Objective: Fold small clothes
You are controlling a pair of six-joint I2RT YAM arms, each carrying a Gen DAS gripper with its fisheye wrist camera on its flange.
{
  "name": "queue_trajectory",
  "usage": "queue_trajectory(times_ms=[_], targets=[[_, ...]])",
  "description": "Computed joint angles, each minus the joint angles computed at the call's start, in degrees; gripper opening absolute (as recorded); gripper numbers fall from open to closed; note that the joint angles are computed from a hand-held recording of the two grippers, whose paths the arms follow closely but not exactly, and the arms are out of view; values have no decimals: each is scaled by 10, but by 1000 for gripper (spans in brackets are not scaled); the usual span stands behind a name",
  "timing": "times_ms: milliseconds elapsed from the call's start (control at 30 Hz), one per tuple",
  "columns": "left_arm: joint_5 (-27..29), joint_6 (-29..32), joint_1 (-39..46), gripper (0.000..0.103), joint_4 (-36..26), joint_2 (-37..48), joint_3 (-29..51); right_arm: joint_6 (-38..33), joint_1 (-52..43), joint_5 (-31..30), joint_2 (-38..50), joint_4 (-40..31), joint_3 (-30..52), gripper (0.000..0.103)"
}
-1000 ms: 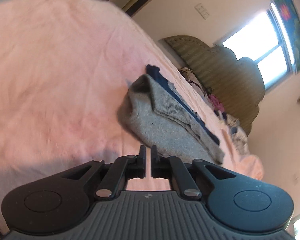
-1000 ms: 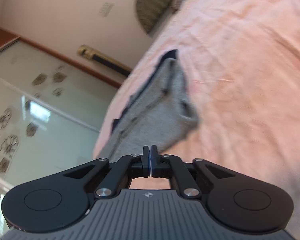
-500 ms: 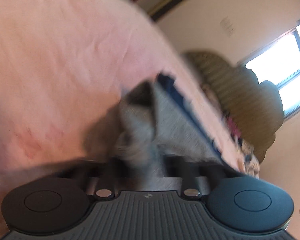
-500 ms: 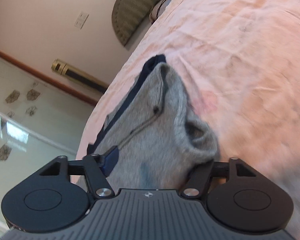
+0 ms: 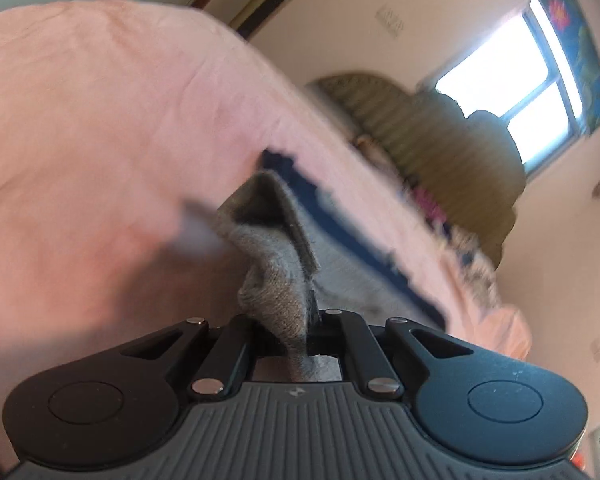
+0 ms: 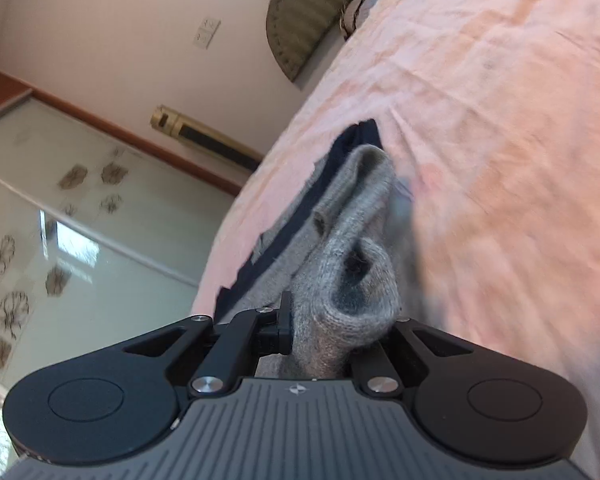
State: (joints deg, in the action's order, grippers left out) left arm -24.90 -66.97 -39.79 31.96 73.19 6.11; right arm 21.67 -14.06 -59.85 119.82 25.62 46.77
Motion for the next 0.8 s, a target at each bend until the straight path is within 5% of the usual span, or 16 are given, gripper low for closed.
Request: queue_trajectory(times_ms=[100,133,200,267,300,367,433,600,800], targets=[[-72,37,-69,8,-82,8,1,-158,-25,21,4,-181,21,15],[-133,63,-116,12,-160,-22,17,-183,-36,16,-2,-195,15,15],[-290,115,-216,28,-322,-19,78,-259,-53,28,-60,-217,-10,33],[-428,216,-283,79,-363,38,110,-326,-55,81,-149,-103,-84,58],[-462,329,-293,90,-299,48,101,-383,-44,115,-182,-50,-111,61],[-425,580,-263,94,-104,61,70,-516,2,207,-218,-23,-125,64],[-335,678,-207,94,-71,85,92,-630,53,279,-216,-22,-114,64],[-169,780,-116,93,-56,156,127,-806,134,370,-157,-21,-77,57],[-167,827,-71,93,-22,168,135,-847,187,430,-108,61,-56,57]])
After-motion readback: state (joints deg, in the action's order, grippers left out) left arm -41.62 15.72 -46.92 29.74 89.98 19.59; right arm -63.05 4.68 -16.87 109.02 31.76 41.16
